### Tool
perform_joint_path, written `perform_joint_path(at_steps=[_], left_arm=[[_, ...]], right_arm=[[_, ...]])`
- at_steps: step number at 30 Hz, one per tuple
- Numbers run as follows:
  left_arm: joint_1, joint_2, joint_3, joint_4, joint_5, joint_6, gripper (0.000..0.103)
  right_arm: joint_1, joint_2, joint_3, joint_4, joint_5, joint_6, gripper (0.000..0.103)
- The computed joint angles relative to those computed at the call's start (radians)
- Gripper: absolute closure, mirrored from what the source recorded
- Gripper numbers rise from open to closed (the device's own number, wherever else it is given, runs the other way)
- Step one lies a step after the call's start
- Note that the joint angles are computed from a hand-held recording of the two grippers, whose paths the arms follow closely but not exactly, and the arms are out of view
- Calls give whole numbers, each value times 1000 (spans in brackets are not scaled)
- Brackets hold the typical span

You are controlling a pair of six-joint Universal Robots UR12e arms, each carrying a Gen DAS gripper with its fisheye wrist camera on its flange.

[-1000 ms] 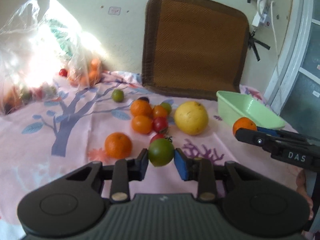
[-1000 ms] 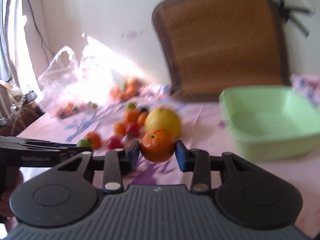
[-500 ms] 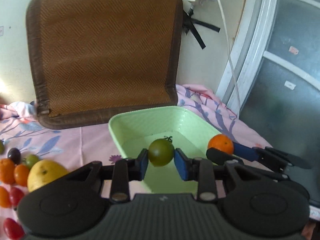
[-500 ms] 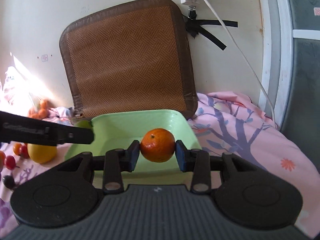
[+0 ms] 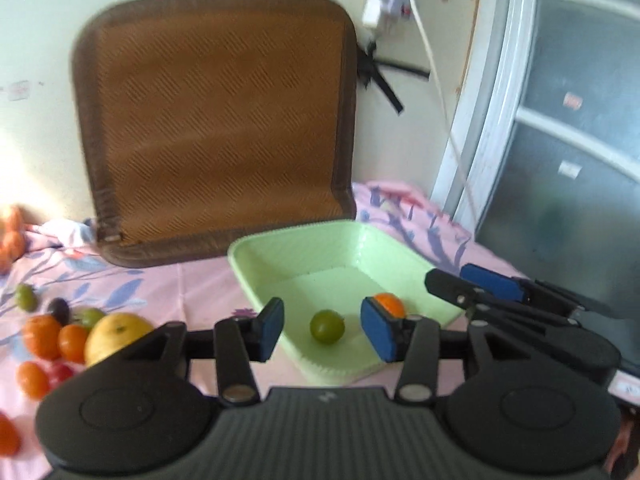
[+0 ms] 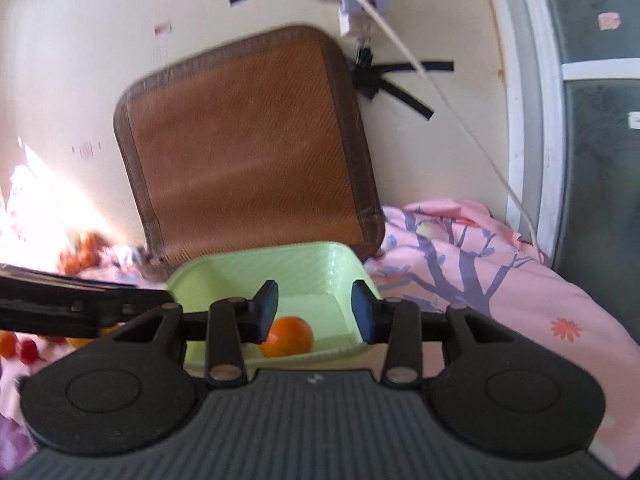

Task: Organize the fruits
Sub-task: 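Move both open tools back toward the fruit on the cloth, then grasp an orange with the left tool while the right tool grasps a dark plum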

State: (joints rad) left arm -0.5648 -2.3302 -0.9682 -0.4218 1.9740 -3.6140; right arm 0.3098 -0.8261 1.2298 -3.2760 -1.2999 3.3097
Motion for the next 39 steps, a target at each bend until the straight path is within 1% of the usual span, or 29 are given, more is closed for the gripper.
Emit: perform_joint_path(at_steps=[2,3,4,5,7,8,10,12,13,15,18,20,22,27,29,32,33,35,39], left_arm=[[2,74,-133,97,3,-27,57],[2,113,-201,137,21,-44,57],[1,146,-261,160,53,-60,57],[-2,177,-313,167,94,-82,57],[-7,235,-405,131,192,-149,57],[-7,258,-440,101,227,-188,57],[-3,301,-501,26,273,-274,57],[2,333,-554,-1,290,-346,57],[5,344,-575,3,287,-371,57],[10,359,-612,29,278,-395,57],[18,365,-635,67,258,-377,57],[26,367,-644,98,227,-352,57],[37,358,-632,115,199,-315,53],[51,325,-583,137,165,-216,45],[56,311,-561,114,162,-203,45],[65,297,-542,101,136,-191,45],[64,291,-534,90,142,-187,45],[64,283,-524,72,149,-185,47],[73,284,-532,42,131,-208,55]], right_arm=[[-5,-19,37,-53,38,56,60],[-6,-29,56,-75,64,75,60],[-5,-38,74,-88,87,83,60],[-1,-49,91,-92,117,87,60],[7,-65,118,-81,175,80,60],[14,-71,128,-63,208,72,60],[29,-78,135,-11,265,60,60],[45,-78,127,61,320,42,60],[52,-77,121,93,335,29,60],[68,-76,108,155,353,-12,60],[92,-78,98,197,328,-72,60],[100,-79,89,221,315,-92,60],[107,-78,79,245,296,-112,60],[119,-68,54,278,269,-139,60],[123,-65,47,290,263,-158,60],[130,-62,36,317,254,-192,60],[133,-60,31,326,247,-201,60],[136,-57,24,340,242,-206,60],[140,-54,15,362,235,-227,59]])
